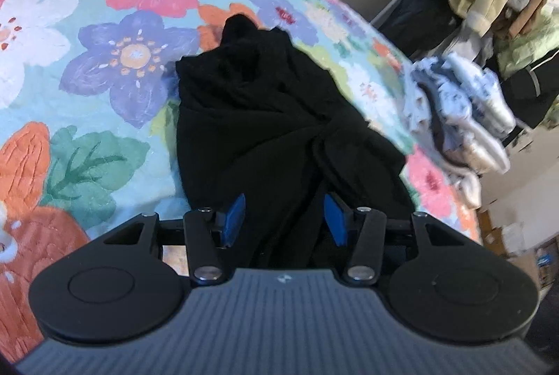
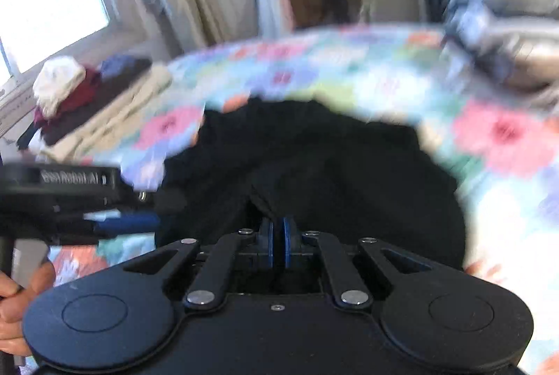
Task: Fold clothes
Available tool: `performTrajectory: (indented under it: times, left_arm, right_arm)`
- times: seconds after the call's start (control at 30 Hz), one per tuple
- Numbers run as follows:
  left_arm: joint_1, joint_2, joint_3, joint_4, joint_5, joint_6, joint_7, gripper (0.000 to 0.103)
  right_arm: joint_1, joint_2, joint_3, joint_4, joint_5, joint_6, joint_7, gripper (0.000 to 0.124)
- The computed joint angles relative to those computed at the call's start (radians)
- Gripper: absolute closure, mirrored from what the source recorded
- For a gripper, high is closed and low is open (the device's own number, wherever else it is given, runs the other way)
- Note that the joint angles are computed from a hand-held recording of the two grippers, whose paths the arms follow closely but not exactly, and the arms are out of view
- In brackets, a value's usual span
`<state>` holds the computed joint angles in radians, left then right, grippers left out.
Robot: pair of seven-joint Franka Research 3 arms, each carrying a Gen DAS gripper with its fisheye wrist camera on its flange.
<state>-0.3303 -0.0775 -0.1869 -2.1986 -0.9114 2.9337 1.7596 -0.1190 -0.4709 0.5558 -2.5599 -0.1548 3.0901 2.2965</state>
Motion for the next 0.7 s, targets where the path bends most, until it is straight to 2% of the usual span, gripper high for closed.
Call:
performTrajectory:
  times: [0.1,0.13,0.17,0.23,0.37,0.47,0.53,0.57,0.7]
  left_arm:
    - [-0.046,-0.054,0.016,-0.033,-0.176,0.059,0.135,0.055]
    - [-0.053,-0.066,0.018,-0.041,-0.172,0.046,0.146,0.055]
    - [-0.055,-0.076,0.018,-0.05,-0.137,0.018,0.142,0.055]
    - [-0.039,-0.076,-0.001,-0.056,0.041,-0.058,0.061,0.055]
    - [-0.038,-0.046,-0.035,-0.032,0.325,-0.136,-0.031,0.055]
    - [-0.083,-0.039,-0.006,-0.006,0.214,-0.211,0.136,0.052]
    - [-0.089,-0.032,0.001,0.013,0.139,-0.278,0.236,0.048]
    - [-0.083,-0.029,-0.006,0.014,0.14,-0.29,0.245,0.048]
    - [-0.064,-0.011,-0.046,0.005,0.274,-0.255,0.2,0.046]
  right_arm:
    - [-0.069,-0.106,0.024,-0.027,-0.011,-0.042,0.043,0.117]
    - [-0.072,-0.117,0.013,-0.037,-0.01,-0.05,0.047,0.117]
    - [-0.06,-0.112,-0.012,-0.048,0.001,-0.055,0.047,0.117]
    - [-0.025,-0.091,-0.067,-0.067,0.033,-0.061,0.051,0.117]
    - [0.0,-0.092,-0.111,-0.123,0.062,-0.05,0.063,0.117]
    - [0.024,-0.117,-0.133,-0.17,0.076,-0.043,0.051,0.117]
    - [0.045,-0.108,-0.153,-0.181,0.1,-0.048,0.047,0.117]
    - [0.051,-0.101,-0.158,-0.185,0.112,-0.049,0.05,0.117]
    - [0.081,-0.075,-0.187,-0.208,0.15,-0.004,0.047,0.117]
